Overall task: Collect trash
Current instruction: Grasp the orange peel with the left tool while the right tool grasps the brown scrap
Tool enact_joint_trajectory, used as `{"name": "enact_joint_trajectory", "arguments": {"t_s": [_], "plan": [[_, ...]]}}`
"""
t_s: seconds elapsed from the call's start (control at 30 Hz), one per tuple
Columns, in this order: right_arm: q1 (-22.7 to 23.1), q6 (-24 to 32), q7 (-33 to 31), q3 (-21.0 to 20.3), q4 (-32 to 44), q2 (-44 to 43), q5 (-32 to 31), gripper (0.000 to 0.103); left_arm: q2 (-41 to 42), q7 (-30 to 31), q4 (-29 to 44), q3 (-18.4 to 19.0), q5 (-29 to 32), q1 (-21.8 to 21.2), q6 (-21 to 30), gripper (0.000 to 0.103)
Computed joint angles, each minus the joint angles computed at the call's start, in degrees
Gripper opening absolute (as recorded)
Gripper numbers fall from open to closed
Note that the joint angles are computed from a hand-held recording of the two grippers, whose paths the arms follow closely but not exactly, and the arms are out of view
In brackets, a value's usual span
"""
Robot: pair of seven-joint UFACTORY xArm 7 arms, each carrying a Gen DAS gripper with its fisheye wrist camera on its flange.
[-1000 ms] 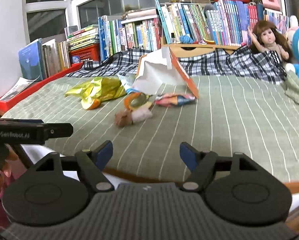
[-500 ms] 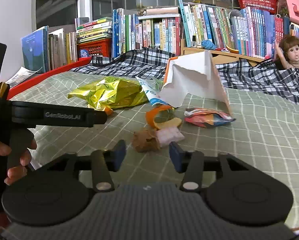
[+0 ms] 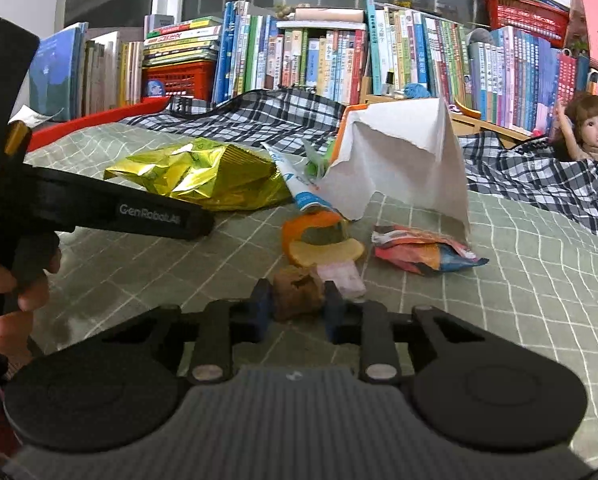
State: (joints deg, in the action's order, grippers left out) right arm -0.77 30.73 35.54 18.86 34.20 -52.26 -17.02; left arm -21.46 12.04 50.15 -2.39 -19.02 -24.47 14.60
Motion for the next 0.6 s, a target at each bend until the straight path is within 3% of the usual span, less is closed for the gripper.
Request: {"name": "enact_joint_trajectory", "arguments": {"t_s": [0.2,0.6], "plan": [[0.4,-0.2,0.3,-0.7,-0.9,-2.7,0.6,0.027,-3.4,1.6,-1.9,1.2,-0.8,-1.4,1.3,0.039],[-0.7,2.9,0.3,-1.3,-1.3,-7.4,1.6,0.027,-10.2,2.7,-4.0,2.1,-1.4,-2.0,7.1,0.039]]}}
